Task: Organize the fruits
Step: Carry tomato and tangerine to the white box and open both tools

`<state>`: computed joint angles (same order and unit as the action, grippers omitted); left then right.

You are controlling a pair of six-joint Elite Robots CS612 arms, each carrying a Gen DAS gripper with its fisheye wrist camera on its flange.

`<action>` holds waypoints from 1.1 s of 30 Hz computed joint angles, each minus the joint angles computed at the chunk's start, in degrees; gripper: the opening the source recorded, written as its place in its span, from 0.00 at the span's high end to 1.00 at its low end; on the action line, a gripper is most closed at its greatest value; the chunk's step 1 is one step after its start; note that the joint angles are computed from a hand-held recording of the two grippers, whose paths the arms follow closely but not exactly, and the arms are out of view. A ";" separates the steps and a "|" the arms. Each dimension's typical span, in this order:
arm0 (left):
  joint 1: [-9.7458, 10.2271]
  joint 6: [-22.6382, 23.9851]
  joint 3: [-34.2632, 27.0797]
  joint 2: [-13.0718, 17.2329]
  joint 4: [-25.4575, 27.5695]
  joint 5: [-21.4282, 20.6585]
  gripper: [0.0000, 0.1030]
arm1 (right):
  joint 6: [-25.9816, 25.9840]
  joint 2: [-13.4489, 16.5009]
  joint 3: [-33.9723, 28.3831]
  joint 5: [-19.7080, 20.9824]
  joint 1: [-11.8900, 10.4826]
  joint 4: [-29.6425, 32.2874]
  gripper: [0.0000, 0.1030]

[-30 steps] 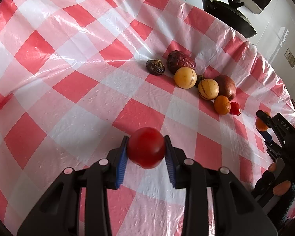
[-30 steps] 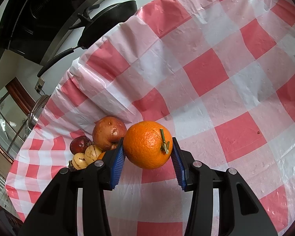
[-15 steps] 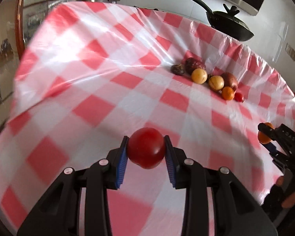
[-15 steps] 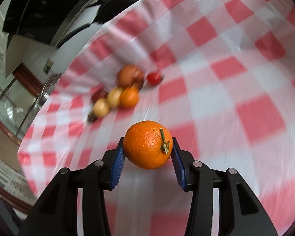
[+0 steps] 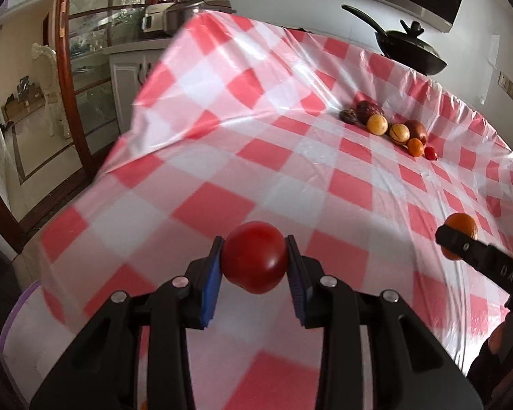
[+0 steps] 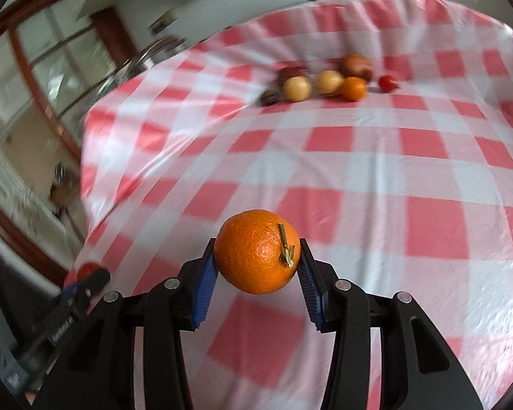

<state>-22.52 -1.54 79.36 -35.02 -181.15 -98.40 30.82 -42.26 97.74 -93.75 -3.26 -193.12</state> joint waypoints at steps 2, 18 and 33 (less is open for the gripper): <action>0.50 0.00 0.74 -0.25 -1.00 0.29 0.66 | -2.15 0.06 -0.59 0.03 0.81 0.91 0.56; 6.94 -3.73 7.23 -1.80 -6.73 3.04 0.66 | -17.33 1.23 -4.75 5.08 7.29 6.48 0.56; 11.57 -6.68 7.92 -0.17 2.32 7.63 0.66 | -36.67 4.59 -10.43 13.65 12.93 18.28 0.56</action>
